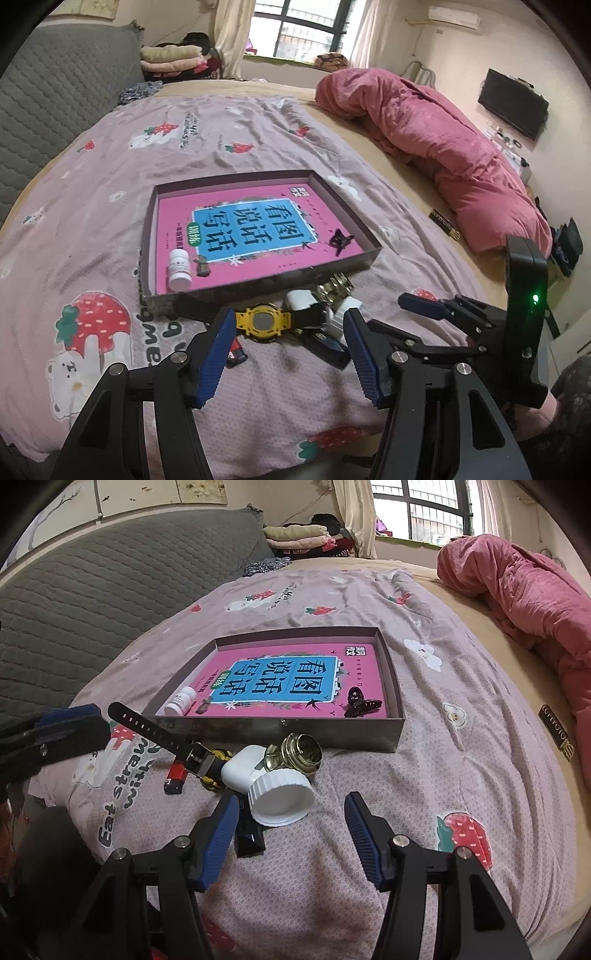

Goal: Organize rigid objects

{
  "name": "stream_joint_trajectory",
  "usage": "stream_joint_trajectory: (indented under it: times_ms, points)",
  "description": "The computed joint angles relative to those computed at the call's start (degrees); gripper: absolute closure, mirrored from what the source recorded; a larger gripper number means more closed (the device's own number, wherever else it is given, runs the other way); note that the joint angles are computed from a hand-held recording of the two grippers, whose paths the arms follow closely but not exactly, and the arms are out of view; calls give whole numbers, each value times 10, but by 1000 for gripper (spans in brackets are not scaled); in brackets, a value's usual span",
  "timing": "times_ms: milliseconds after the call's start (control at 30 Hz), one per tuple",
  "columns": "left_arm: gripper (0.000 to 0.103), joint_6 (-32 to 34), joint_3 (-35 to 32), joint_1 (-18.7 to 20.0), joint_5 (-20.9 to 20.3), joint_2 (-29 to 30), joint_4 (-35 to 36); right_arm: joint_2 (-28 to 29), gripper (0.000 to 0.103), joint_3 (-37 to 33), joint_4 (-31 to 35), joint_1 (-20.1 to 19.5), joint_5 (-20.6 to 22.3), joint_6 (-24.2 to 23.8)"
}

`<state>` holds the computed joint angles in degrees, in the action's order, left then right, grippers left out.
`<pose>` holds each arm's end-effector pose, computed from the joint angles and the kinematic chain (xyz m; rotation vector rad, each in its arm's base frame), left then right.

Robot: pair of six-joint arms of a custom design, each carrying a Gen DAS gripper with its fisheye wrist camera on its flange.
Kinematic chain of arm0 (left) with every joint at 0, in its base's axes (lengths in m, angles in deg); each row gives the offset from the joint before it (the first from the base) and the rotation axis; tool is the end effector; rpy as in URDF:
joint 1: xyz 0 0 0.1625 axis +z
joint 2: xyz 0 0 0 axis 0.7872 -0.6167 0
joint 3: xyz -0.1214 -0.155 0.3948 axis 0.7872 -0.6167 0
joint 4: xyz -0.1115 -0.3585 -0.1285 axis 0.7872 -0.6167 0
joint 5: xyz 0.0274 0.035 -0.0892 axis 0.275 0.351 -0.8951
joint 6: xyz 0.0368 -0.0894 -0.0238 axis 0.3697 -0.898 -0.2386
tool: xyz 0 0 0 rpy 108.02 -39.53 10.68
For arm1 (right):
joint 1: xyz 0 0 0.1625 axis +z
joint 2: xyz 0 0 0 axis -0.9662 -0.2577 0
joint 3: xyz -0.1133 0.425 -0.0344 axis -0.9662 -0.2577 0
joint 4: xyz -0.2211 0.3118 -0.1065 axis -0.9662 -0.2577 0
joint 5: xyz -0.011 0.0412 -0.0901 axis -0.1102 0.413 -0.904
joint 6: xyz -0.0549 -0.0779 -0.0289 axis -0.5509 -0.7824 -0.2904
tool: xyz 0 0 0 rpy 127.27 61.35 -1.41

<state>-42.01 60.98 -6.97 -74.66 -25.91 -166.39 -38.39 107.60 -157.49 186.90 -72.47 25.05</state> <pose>-0.0884 -0.3807 0.2576 0.3115 2.4364 -0.8767 0.2781 -0.4499 -0.0067 0.8807 -2.5015 0.5506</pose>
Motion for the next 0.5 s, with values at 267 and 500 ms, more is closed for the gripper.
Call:
stream_joint_trajectory:
  times_ms: [267, 500]
  points:
    - [41, -4, -2, -1, -11, 32, 17, -2, 44, 2, 4, -3, -1, 2]
    - [41, -7, -1, 12, 6, 69, 13, 0, 44, 3, 3, -7, 0, -3]
